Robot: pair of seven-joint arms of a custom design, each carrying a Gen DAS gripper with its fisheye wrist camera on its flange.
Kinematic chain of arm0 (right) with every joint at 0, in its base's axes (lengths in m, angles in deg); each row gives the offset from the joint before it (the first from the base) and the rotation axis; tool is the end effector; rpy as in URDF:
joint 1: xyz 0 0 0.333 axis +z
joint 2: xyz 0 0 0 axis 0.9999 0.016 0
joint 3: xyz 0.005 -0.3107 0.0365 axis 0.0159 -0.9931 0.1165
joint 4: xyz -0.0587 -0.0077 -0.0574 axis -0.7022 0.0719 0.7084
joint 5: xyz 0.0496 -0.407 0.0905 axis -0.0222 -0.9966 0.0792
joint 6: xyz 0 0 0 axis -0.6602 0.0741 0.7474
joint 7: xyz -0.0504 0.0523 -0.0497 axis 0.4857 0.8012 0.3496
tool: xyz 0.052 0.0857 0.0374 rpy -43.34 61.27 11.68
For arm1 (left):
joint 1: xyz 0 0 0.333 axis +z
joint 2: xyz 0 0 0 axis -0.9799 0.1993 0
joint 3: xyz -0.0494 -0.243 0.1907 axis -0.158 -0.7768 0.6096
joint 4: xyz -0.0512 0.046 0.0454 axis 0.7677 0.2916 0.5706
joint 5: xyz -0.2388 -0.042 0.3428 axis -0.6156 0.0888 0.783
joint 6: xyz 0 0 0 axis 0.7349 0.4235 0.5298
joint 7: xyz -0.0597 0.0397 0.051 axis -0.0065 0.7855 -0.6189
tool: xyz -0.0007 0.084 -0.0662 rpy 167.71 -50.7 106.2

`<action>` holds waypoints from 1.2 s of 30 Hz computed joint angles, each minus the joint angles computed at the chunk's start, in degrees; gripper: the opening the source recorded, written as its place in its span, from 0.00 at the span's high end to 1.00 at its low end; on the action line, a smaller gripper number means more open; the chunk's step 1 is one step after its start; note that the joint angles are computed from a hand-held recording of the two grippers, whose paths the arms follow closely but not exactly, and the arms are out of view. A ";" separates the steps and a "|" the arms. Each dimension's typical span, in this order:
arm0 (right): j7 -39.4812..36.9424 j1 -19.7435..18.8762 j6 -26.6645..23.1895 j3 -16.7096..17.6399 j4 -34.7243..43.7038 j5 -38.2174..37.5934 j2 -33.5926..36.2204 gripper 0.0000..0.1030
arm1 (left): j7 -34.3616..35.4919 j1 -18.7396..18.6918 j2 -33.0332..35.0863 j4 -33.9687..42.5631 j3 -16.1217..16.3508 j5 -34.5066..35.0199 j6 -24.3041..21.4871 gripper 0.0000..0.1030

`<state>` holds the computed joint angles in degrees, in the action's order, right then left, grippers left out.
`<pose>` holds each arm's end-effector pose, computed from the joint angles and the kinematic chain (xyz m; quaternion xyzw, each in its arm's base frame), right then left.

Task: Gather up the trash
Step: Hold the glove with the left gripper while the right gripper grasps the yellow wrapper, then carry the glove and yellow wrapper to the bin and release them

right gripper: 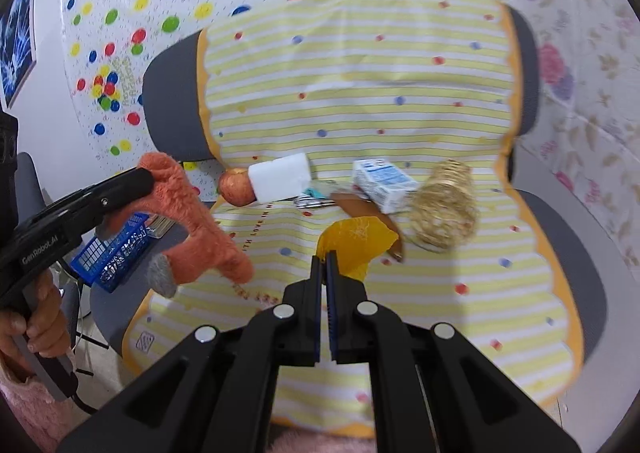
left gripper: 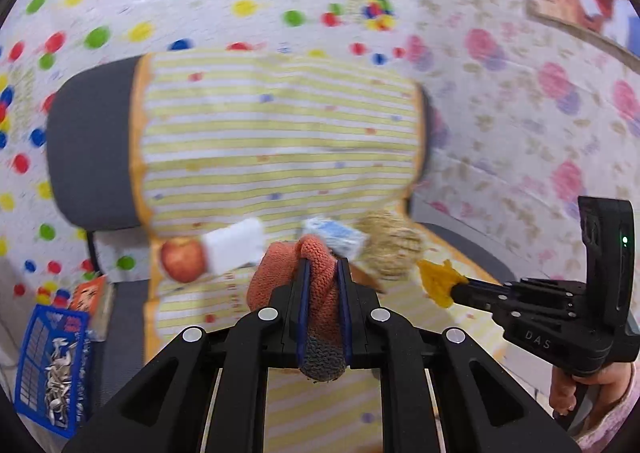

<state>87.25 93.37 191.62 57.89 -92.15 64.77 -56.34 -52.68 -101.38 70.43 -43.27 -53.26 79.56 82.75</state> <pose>0.7114 0.1645 0.3693 -0.8151 0.3751 -0.1100 0.4276 0.5897 -0.3562 0.3971 -0.6667 0.5408 -0.3675 0.3577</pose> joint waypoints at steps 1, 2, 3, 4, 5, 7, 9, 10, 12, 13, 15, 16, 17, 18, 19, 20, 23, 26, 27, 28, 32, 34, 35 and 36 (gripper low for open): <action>-0.82 -0.74 0.18 0.20 -1.13 1.17 -0.92 0.97 | 1.04 -0.47 0.87 1.20 -0.40 0.03 0.12 0.87; -1.79 -1.58 0.13 0.26 -2.47 2.64 -2.04 0.97 | 1.51 -0.80 1.34 1.84 -0.46 0.09 0.35 0.87; -2.72 -2.21 0.04 0.14 -3.78 4.06 -3.16 0.97 | 2.30 -1.37 2.28 3.04 -0.67 0.28 0.87 0.87; -3.75 -2.80 0.13 -0.11 -5.18 5.81 -4.31 0.97 | 3.02 -1.90 3.01 3.99 -0.71 0.23 1.25 0.87; -4.62 -3.02 0.12 -0.46 -6.20 7.14 -5.16 0.97 | 3.62 -2.46 3.79 4.93 -0.68 0.22 1.69 0.87; -6.66 -3.34 0.42 -1.35 -8.66 10.28 -7.18 0.97 | 4.80 -3.75 5.63 7.22 -0.51 0.28 2.84 0.87; -9.59 -3.55 1.32 -2.33 -11.45 14.19 -9.25 0.97 | 6.00 -5.04 7.74 9.64 -0.22 0.16 4.29 0.87; -10.78 -3.36 1.99 -2.91 -12.57 15.79 -10.08 0.97 | 6.83 -5.79 8.90 10.89 -0.03 -0.07 4.93 0.87; -13.21 -3.02 3.49 -4.23 -15.06 18.84 -11.81 0.97 | 9.12 -7.30 11.01 13.14 0.46 -1.14 5.87 0.87; -13.77 -2.74 4.01 -4.92 -16.03 19.62 -12.46 0.97 | 10.16 -7.90 12.00 14.18 0.72 -1.90 6.65 0.87; -14.80 -2.33 5.42 -6.22 -18.20 21.19 -13.86 0.97 | 11.72 -9.14 14.11 16.36 1.32 -3.10 8.50 0.87; -15.41 -2.10 6.23 -6.73 -19.10 22.03 -14.44 0.97 | 12.06 -9.79 14.81 17.06 1.79 -3.37 9.24 0.87; -16.25 -1.95 7.22 -7.22 -20.25 23.19 -15.23 0.97 | 12.33 -10.49 15.56 17.77 2.24 -3.65 9.98 0.87; -17.11 -1.76 8.17 -7.68 -21.25 24.33 -15.91 0.97 | 12.58 -11.16 16.71 18.93 2.61 -3.97 10.98 0.87; -18.18 -1.55 9.18 -8.11 -22.18 25.53 -16.51 0.97 | 12.49 -11.86 17.55 19.75 3.11 -4.18 11.75 0.87; -19.70 -1.25 10.94 -8.50 -23.32 27.08 -17.16 0.97 | 12.66 -12.45 18.41 20.60 3.54 -4.58 12.64 0.87; -20.55 -0.82 13.30 -9.98 -26.42 28.57 -18.69 0.97 | 14.86 -13.99 21.52 23.57 4.41 -6.57 15.28 0.87; -19.70 -1.01 14.59 -11.36 -29.44 29.06 -19.80 0.97 | 19.79 -14.80 25.03 26.64 4.23 -10.25 18.05 0.87; -19.31 -1.12 14.88 -11.71 -30.24 29.31 -20.01 0.97 | 21.00 -15.07 25.73 27.07 4.33 -11.28 18.79 0.87; -18.94 -1.24 15.12 -12.03 -30.93 29.58 -20.13 0.97 | 22.93 -15.15 26.80 27.97 4.10 -12.84 19.32 0.87; -16.73 -1.99 15.90 -13.13 -33.04 29.59 -19.41 0.97 | 34.68 -14.24 32.06 32.66 0.61 -21.09 20.80 0.87; -14.87 -2.56 15.66 -13.47 -33.52 28.29 -18.72 0.97 | 39.96 -14.08 34.28 34.98 -0.81 -24.66 20.06 0.86; -13.74 -2.87 15.70 -13.60 -33.59 27.39 -18.18 0.97 | 43.74 -13.52 35.90 36.61 -2.41 -27.13 19.34 0.86; -13.19 -3.21 15.69 -13.61 -33.62 27.01 -17.80 0.97 | 45.84 -13.46 36.76 37.56 -3.01 -28.84 18.60 0.86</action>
